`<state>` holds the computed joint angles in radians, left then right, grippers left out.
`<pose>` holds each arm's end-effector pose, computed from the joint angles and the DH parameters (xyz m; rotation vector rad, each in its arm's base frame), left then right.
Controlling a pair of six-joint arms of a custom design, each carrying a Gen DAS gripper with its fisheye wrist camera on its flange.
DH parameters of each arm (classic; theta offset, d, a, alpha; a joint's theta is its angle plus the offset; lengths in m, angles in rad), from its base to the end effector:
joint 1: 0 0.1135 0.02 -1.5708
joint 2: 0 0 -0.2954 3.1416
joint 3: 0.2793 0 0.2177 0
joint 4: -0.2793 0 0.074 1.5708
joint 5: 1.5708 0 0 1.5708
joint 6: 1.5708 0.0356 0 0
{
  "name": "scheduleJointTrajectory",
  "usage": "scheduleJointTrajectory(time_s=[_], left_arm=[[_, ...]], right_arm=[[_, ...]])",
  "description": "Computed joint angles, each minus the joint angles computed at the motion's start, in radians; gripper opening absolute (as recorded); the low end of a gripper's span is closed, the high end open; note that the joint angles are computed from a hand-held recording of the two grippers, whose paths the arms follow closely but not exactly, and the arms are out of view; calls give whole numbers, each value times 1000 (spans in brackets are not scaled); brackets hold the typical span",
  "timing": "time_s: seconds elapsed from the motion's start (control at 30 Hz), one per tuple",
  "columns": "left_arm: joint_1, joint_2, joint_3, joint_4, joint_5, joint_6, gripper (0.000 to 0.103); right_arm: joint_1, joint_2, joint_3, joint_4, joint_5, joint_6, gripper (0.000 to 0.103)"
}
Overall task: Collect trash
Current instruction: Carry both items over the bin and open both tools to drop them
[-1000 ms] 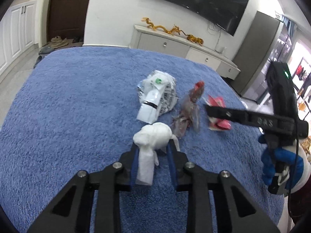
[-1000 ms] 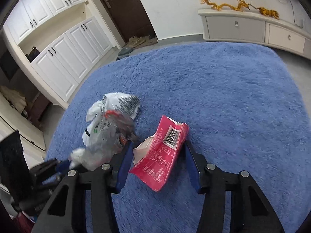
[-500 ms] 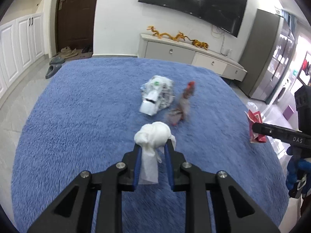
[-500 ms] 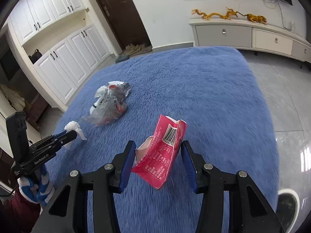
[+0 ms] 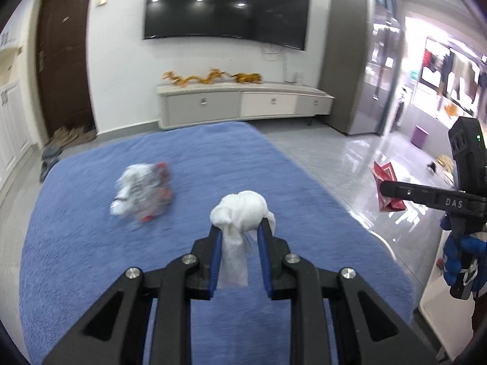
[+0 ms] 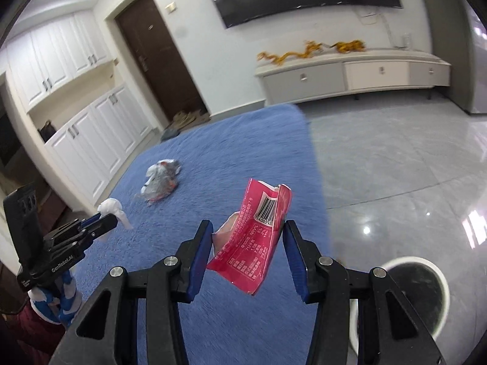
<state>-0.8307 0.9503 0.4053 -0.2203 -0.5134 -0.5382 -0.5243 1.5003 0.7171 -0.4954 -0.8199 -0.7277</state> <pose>0.1033 -0.0872 0.2239 0.0775 2.2212 -0.1458 0.2019 -0.0867 0.2089 -0.3901 2.3351 0.6283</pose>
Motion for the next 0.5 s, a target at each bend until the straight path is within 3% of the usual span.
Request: scheduleJointTrajectory(time_s=[0.23, 0.5], left_arm=[[-206, 267, 158, 67, -82, -19, 21], [-282, 526, 345, 138, -65, 60, 21]], right_arm=[[-309, 120, 88, -166, -39, -243, 47], [-488, 292, 201, -179, -38, -302, 47]])
